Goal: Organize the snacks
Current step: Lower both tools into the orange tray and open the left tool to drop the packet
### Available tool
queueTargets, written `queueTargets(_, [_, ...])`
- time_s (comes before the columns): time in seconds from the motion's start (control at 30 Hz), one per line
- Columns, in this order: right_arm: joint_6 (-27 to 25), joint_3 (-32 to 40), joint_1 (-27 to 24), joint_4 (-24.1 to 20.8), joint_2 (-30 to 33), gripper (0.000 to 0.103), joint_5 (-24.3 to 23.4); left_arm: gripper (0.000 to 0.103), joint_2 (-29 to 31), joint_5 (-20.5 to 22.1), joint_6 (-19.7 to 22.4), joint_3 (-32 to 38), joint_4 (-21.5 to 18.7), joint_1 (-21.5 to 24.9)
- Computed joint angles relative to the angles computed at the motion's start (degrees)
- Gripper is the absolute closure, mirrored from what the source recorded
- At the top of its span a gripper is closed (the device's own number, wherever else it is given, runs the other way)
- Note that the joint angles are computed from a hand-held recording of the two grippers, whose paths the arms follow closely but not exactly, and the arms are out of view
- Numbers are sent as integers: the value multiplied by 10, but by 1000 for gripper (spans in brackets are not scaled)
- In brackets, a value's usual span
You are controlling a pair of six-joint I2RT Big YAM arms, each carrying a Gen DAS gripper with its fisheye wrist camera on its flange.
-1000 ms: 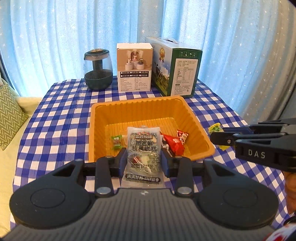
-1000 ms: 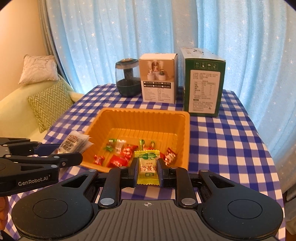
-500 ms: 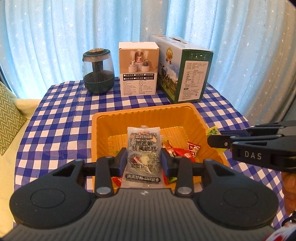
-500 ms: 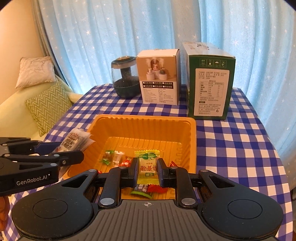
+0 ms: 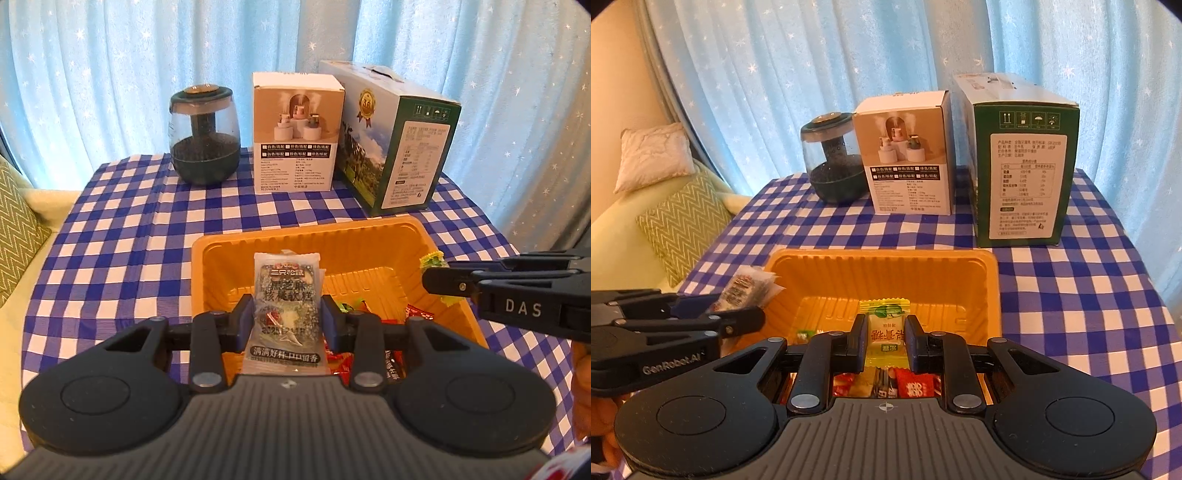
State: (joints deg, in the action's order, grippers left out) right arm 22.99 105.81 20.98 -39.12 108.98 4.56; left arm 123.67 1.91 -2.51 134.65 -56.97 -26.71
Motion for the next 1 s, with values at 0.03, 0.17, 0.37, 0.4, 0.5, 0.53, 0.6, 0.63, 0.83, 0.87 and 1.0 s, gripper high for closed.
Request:
queueTargets(0.03, [0,4,0,-3,3,82,0,69,5,1,0,7,-3,0])
queueTargets(0.17, [2,14,-1,-8,14,82,-1,69,21,3,4,23,-11,0])
queueTargets(0.37, [8,11,-3,-8,17,82,-1,68,34,7,-1,37,-19,2])
queueTargets(0.4, [10,10,-3,-9,17,82,0,68,38,7,-1,42,-22,2])
queueTargets(0.5, [13,9,-3,-10,17,82,0,65,43,26,-2,49,-20,5])
queueTargets(0.53, [13,8,-3,-11,16,82,0,59,44,29,0,50,-21,6])
queueTargets(0.6, [13,7,-4,-11,16,82,0,58,40,17,10,44,-16,4])
queueTargets(0.63, [13,7,-4,-11,15,82,0,58,37,11,15,39,-12,3])
queueTargets(0.83, [15,4,-3,-11,12,81,0,58,23,8,24,19,-9,5])
queueTargets(0.87, [14,4,-3,-11,12,82,0,58,21,9,24,17,-8,5])
queueTargets(1.0, [12,11,-1,-16,14,81,-2,58,17,10,25,11,-9,6])
